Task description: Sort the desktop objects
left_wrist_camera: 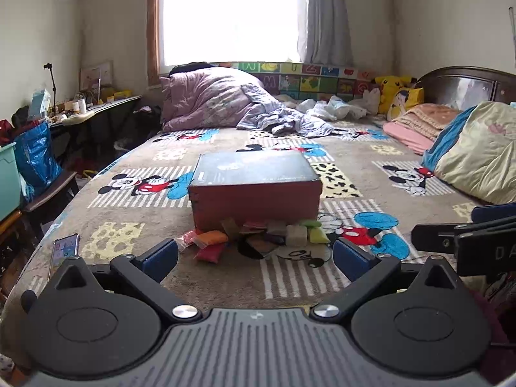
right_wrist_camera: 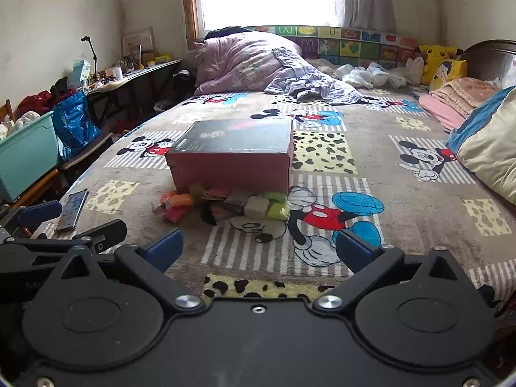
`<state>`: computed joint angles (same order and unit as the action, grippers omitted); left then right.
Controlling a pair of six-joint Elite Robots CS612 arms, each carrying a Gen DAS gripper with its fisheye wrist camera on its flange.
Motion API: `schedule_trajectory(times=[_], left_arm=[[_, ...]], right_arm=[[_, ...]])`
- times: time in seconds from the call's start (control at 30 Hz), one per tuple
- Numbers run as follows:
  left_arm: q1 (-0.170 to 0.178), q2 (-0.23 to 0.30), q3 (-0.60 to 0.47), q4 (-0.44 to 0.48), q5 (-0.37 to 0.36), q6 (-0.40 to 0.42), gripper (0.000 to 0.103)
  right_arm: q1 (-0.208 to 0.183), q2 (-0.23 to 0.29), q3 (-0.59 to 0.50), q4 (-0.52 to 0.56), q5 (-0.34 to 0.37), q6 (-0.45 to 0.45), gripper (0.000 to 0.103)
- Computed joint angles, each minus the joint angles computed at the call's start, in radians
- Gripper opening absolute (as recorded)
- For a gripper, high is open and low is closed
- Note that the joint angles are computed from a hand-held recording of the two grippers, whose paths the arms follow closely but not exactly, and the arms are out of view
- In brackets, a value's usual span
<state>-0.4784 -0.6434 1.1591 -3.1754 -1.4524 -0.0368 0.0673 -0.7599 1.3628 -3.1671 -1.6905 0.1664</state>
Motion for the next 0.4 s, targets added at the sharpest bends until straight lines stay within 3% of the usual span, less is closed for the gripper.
schedule_trajectory(times=[0.4], left_arm=[[0.001,-0.005,0.008,-0.021,0.000,0.005,0.102]], right_arm=[[-0.001,-0.005,0.011,-0.017,0.013,0.017,0.102]])
